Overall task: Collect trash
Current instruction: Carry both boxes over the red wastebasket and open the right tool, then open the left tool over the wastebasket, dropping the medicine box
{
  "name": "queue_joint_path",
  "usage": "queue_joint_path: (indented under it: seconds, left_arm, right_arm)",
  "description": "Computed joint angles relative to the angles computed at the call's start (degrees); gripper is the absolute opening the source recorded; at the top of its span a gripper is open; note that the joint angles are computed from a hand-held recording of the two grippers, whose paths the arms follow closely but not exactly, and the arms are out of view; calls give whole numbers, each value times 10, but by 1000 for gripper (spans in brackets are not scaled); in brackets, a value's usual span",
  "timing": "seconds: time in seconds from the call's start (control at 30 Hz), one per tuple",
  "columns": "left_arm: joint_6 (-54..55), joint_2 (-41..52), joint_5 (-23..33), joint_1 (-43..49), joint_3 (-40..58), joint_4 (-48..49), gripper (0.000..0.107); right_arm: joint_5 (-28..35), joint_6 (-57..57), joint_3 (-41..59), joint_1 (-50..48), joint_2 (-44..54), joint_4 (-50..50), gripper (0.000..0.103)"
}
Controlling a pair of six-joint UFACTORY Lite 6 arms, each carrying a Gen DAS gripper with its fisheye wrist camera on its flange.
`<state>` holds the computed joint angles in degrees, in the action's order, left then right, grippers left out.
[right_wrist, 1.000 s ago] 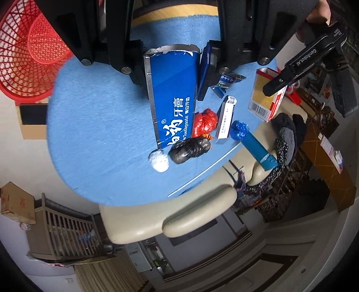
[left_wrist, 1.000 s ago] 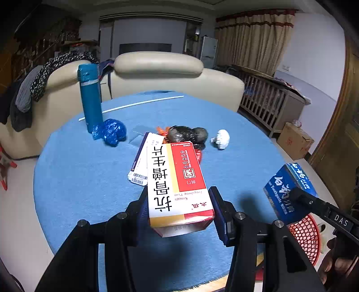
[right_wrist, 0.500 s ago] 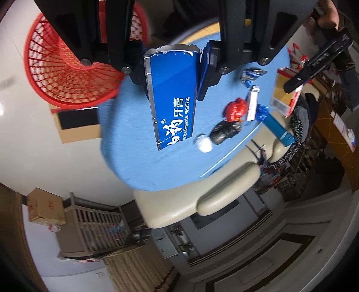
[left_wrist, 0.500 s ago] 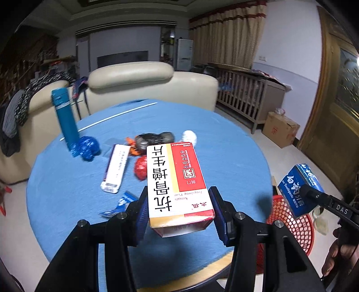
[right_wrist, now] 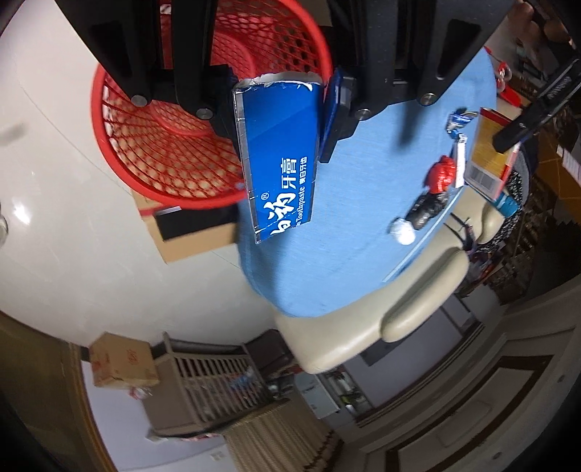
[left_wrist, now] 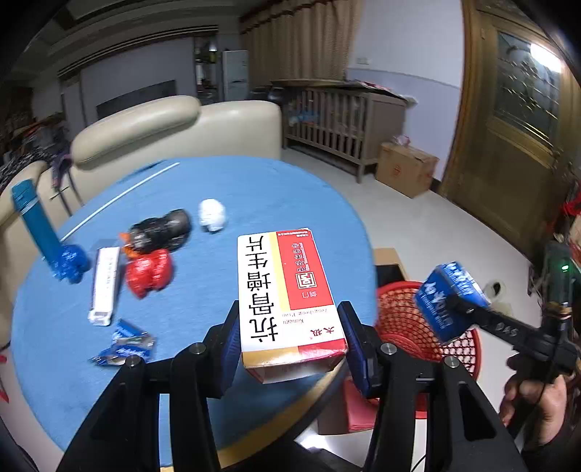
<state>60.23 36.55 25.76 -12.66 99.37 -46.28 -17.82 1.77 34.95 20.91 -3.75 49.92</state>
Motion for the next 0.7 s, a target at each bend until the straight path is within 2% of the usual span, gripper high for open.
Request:
queue_joint_path:
  seconds: [0.23, 0.37, 0.47, 0.6, 0.7]
  left_arm:
    - [-29, 6, 0, -56, 1, 39, 52]
    - [-54, 21, 6, -84, 18, 67, 52]
    - [-86, 46, 17, -104, 51, 97, 52]
    - [-110, 72, 31, -129, 80, 123, 52]
    - [-122, 93, 49, -144, 103, 137, 52]
  right_arm:
    - [0, 171, -37, -31, 40, -154, 39]
    - [0, 255, -49, -49, 63, -230, 43]
    - [7, 332, -55, -67, 71, -310, 68]
    - [-9, 314, -89, -78, 35, -278, 69]
    - [-27, 274, -136, -93, -31, -217, 69]
